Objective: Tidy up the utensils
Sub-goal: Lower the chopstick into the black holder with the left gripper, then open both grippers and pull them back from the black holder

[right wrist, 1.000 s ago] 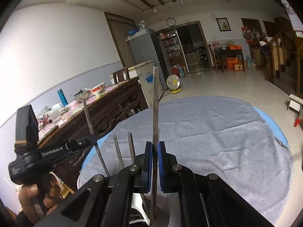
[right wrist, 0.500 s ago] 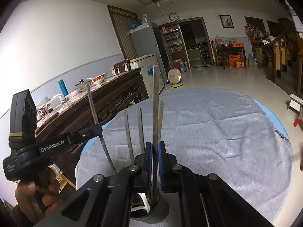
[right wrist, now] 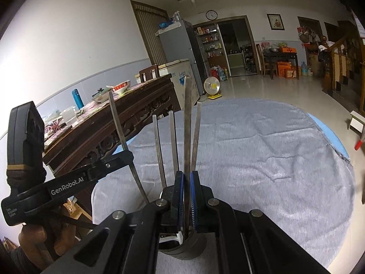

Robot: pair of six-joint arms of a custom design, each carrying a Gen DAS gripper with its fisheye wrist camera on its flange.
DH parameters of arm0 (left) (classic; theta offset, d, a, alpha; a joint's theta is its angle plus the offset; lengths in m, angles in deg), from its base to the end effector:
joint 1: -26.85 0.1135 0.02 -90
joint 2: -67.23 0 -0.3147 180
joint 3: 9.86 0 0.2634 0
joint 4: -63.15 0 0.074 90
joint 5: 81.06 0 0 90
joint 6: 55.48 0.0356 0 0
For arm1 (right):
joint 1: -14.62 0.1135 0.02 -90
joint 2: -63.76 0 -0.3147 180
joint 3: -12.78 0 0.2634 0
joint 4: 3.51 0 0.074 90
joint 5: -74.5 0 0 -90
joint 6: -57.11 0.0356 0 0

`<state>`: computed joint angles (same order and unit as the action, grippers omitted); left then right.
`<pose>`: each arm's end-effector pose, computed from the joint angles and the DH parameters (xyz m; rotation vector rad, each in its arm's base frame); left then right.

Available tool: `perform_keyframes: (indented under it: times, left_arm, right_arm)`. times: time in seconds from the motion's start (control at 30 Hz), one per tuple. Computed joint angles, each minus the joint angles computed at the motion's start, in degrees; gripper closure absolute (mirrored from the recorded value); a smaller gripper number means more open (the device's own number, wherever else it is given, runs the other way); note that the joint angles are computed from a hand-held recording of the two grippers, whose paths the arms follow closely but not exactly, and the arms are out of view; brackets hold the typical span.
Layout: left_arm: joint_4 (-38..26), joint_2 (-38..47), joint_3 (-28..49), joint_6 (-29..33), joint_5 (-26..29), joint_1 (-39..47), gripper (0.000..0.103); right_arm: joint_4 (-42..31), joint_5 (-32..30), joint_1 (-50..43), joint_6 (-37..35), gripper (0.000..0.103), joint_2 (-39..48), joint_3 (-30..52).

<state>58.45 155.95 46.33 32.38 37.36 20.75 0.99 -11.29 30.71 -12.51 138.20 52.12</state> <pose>0.3153 -0.0507 0.2228 0.3495 2.1720 -0.6291 0.2365 0.0655 0.2095 0.1236 2.1144 0.3040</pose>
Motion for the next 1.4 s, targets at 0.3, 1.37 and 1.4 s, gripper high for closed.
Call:
perform_keyframes:
  times: [0.3, 1.37, 1.4]
  left_arm:
    - [-0.87, -0.43, -0.65, 0.64, 0.17, -0.26, 0.098]
    - [-7.14, 1.54, 1.46, 1.76, 2.75, 0.42, 0.097]
    - [-7.49, 1.7, 1.71, 1.87, 2.91, 0.5, 0.097]
  right_arm:
    - [0.19, -0.65, -0.07, 0.29, 0.096, 0.7, -0.45]
    - [0.14, -2.46, -0.57, 1.18, 0.096, 2.29, -0.68]
    - [-0.11, -2.77, -0.74, 1.21, 0.096, 2.27, -0.55]
